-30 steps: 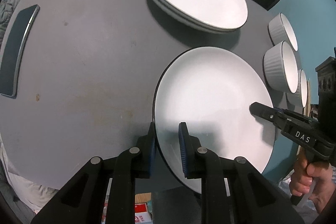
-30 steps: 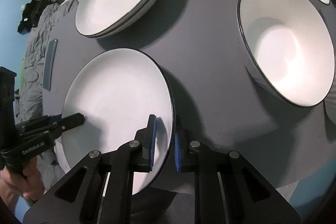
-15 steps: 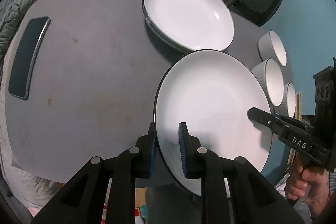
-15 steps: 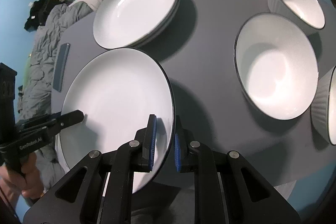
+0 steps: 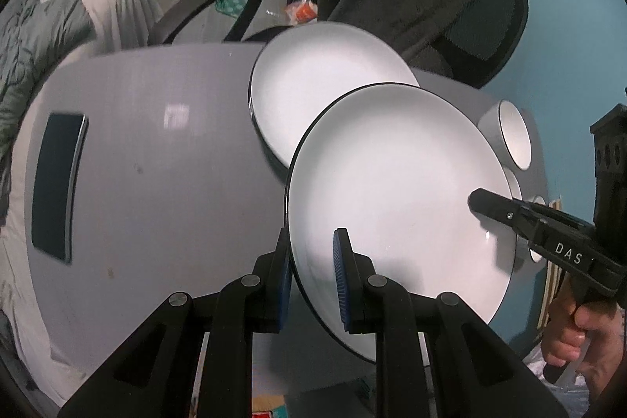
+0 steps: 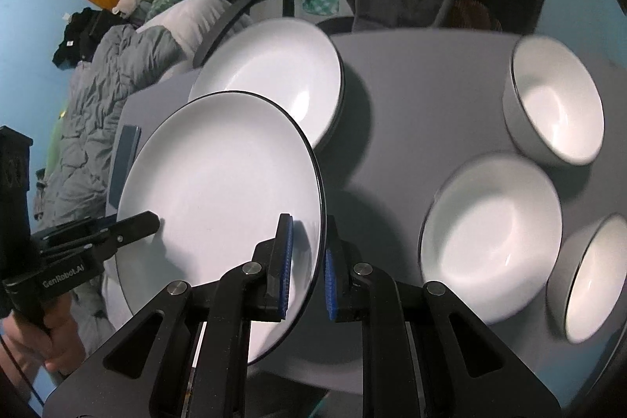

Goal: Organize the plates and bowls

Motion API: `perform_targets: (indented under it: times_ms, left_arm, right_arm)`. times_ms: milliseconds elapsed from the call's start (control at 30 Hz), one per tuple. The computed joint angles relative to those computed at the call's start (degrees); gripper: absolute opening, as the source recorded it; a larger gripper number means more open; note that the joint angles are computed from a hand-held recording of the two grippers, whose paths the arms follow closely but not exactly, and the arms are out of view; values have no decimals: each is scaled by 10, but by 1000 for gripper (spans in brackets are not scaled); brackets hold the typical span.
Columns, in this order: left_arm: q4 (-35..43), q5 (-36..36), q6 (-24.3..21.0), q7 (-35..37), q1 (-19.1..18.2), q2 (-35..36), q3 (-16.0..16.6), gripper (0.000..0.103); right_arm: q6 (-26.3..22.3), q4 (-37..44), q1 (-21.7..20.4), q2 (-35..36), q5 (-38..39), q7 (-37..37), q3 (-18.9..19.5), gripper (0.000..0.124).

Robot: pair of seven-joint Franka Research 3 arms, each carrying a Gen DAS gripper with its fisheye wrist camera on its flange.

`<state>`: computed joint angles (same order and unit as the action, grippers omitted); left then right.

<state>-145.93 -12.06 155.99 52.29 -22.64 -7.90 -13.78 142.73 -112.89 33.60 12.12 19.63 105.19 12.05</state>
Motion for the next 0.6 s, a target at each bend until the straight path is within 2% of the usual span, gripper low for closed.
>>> perform_targets:
  times_ms: [367,600]
  left_arm:
    - [61,52,-6,-7,45,69,4,20]
    - [96,70,-20,-7,71,117,0,21]
  right_arm:
    - [-21,109,-7,91,-8,-19,-8,14]
    - [-62,185,-6,151,-19,-26,-15,14]
